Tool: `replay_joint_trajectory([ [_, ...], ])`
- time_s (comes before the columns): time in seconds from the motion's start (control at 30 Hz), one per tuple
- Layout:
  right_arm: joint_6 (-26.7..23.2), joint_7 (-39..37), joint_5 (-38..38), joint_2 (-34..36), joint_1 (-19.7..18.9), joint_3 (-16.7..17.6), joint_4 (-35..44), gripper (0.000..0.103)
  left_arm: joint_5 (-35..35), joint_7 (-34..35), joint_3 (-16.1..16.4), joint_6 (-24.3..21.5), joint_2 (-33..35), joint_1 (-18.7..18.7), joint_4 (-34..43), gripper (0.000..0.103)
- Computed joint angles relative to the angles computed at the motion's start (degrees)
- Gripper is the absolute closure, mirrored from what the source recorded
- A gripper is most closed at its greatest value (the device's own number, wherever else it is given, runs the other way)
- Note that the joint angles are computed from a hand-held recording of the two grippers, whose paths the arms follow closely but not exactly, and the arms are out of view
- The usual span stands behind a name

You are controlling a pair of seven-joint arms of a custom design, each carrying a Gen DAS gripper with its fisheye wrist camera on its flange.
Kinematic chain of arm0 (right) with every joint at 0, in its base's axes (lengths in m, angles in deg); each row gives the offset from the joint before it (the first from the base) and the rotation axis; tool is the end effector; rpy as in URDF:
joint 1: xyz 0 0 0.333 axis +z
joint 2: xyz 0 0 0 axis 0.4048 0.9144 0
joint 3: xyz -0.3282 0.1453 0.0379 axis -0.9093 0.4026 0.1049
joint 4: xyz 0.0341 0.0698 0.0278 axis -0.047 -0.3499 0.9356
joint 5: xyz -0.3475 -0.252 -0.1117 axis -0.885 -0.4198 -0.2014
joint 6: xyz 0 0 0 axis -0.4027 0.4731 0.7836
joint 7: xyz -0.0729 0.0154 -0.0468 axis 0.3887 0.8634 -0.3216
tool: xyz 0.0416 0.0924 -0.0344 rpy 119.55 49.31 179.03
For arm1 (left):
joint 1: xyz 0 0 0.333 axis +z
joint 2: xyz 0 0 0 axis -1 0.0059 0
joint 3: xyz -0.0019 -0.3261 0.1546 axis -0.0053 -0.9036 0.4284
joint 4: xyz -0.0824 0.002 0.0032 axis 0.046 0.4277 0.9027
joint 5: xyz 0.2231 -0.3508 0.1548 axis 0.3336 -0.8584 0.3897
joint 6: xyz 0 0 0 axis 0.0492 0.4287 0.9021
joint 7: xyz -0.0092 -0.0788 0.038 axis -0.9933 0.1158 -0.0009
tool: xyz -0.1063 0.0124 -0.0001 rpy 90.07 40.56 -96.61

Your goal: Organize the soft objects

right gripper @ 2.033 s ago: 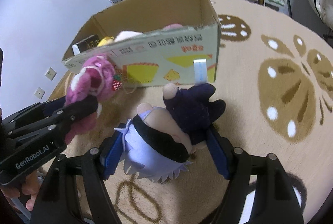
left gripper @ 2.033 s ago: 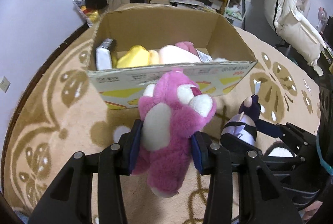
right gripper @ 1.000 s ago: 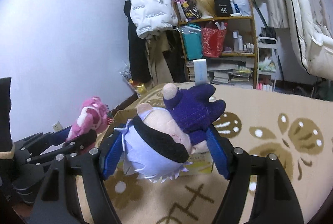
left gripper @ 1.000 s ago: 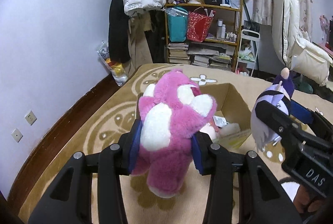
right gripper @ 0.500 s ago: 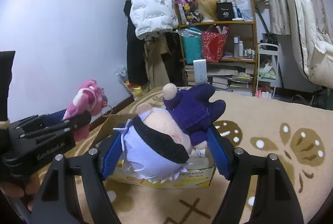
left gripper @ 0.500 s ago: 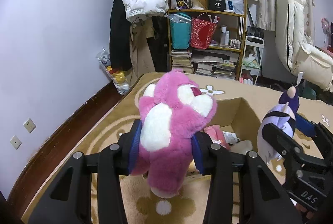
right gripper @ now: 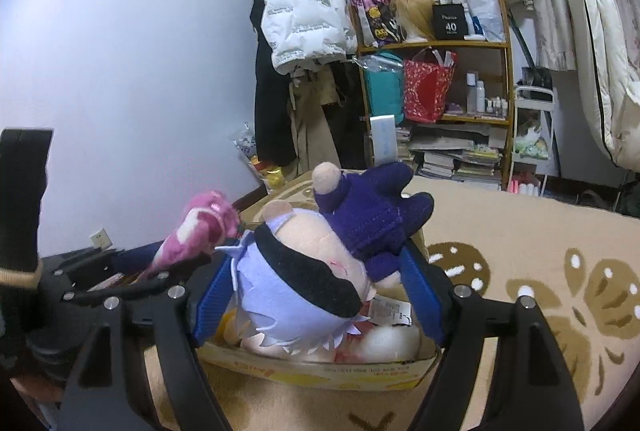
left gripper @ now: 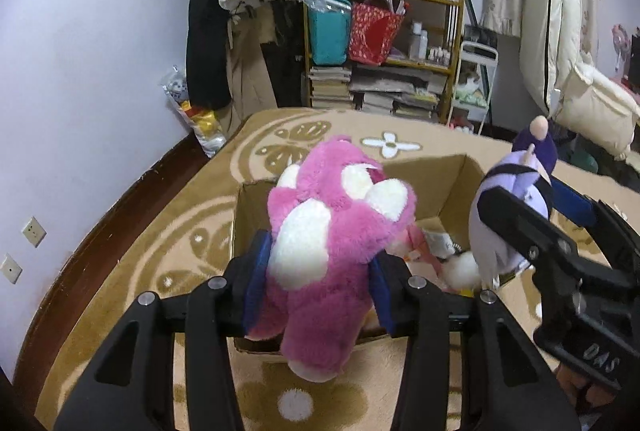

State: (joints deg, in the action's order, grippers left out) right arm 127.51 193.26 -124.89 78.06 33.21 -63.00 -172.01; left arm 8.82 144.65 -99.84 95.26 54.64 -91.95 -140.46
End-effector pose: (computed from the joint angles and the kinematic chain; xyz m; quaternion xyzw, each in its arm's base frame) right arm 0.5415 0.2456 0.5769 -0.6064 0.5848 -0.2887 0.4548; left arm 0.5719 -0.1652 0.6193 -0.5801 0.6996 -0.3116 0.2773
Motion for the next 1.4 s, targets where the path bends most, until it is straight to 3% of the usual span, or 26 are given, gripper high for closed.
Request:
replay_joint_trajectory([
  [0.2,0.55,-16.82,18.19,1.61,2.64,-2.28,-2.11,0.018,0.88,-2.54,0.24,-1.08,1.23,0.17,1.04,0.058],
  [0.3,0.83,-23.25,25.2,1.73,3.19,-2.45,-3.15,0.016,3.03,-5.47,0.04,-0.09,0.91,1.13,0.45,0.041],
  [0.37,0.63,-26.31,27.45,1.65,3.22,-2.22,-3.48,0.015,5.82,-8.33,-0.47,0.13,0.75,2.17,0.31,0.037],
  [0.43,-0.05,-27.06,27.62,1.6,2.83,-1.62,-3.45,0.014,6.04,-8.86,-0.18,-0.2,0.63,2.26,0.43,0.031],
  [0.5,-0.41,-28.51,29.43,1.48,3.06,-1.56,-3.76,0.01,6.23,-8.97,0.09,-0.13,0.22,2.38,0.23,0.018],
  [0.67,-1.23,-39.81,42.55,0.83,5.84,-3.0,-4.89,0.0,6.26,-7.23,0.36,0.3,-1.1,2.89,-0.43,0.004],
  [0.83,-2.68,-38.77,42.64,-0.17,4.4,-1.48,-5.35,0.0,9.2,-9.43,-0.84,1.19,-3.13,4.87,-1.93,0.0],
  [1.0,-3.57,-31.09,35.15,-1.72,1.24,1.07,-5.91,0.0,6.48,-9.04,-0.67,1.41,-5.51,5.15,-3.8,0.0],
  [1.2,-4.92,-27.19,33.79,-4.19,0.9,1.81,-8.12,0.0,8.9,-10.49,-3.16,-0.1,-8.92,7.79,-5.28,0.0],
  [1.4,-4.75,-26.52,34.43,-7.43,0.75,2.22,-10.33,0.0,5.35,-6.94,-2.26,0.26,-12.48,6.43,-7.54,0.0],
])
